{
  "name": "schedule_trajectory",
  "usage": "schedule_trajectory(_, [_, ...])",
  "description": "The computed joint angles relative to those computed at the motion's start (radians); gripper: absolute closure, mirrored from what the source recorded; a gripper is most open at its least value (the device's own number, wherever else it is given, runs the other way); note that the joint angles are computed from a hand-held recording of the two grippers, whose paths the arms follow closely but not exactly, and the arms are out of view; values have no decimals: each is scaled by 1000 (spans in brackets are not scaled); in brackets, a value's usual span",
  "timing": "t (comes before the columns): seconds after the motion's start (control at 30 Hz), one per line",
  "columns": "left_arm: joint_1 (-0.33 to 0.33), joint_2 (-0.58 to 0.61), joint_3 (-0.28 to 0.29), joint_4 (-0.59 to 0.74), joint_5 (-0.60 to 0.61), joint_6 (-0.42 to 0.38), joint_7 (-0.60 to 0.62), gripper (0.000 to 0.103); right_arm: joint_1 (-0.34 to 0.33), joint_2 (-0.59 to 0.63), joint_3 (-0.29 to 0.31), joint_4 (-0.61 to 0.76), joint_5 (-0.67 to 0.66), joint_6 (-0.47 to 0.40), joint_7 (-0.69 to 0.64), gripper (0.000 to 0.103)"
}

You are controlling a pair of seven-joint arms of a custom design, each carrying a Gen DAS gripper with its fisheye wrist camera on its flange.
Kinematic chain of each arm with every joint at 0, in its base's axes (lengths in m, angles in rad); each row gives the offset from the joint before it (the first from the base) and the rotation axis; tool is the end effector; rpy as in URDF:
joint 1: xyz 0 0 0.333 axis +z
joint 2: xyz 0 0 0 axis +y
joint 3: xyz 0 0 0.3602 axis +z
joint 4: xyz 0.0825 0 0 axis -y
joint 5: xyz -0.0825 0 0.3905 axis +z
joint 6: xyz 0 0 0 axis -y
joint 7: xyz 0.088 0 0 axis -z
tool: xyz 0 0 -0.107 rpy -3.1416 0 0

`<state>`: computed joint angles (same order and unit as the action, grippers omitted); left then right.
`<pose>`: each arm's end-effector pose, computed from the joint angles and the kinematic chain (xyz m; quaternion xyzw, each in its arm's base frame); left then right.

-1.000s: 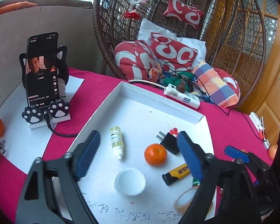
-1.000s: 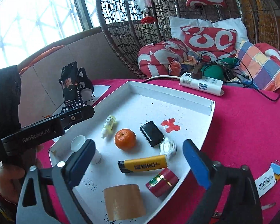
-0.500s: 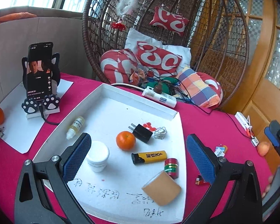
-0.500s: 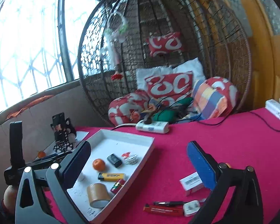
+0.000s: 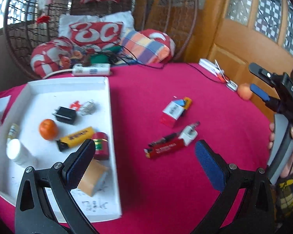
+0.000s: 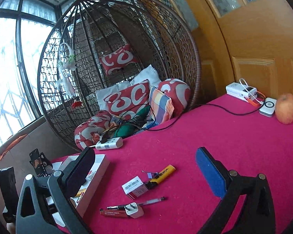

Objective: Organize rigid objects
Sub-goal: 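Withdraw both tools from the tray toward the remaining items, then grasp the red printed stick with the left tool while the right tool grasps the white plug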

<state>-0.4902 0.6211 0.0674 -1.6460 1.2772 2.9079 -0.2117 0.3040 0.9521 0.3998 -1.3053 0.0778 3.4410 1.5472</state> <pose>0.6429 -0.3629 0.3229 -0.6938 0.5927 -0.3352 0.2344 0.7171 0.4125 0.3598 -0.6446 0.5001 -0.1569 0.5565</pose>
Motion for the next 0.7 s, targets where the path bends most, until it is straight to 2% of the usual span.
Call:
schedule_trajectory(0.07, [59,67,-93,70,-145,2,207,0,-32,6,31,-14,-7,-5,12,0])
schedule_trajectory(0.17, [95,161,-178,189,-300,-64,440,0,-78,11,75,-40,-29,10,32,0])
schedule_trajectory(0.37, [98,299,-216,383,-490,-212,679,0,-138,21,119,-66,-84,30,79,0])
schedule_trajectory(0.5, [103,323,-232,407,-596,-243,755,0,-169,27,135,-81,-108,34,118,0])
schedule_trajectory(0.57, [113,302,-251,358,-634,-200,794,0,-182,32,141,-84,-116,35,138,0])
schedule_trajectory(0.67, [170,261,-327,244,-710,-74,871,0,-210,47,169,-83,-138,27,166,0])
schedule_trajectory(0.7, [168,245,-319,211,-721,-36,863,1,-219,52,179,-84,-147,27,173,0])
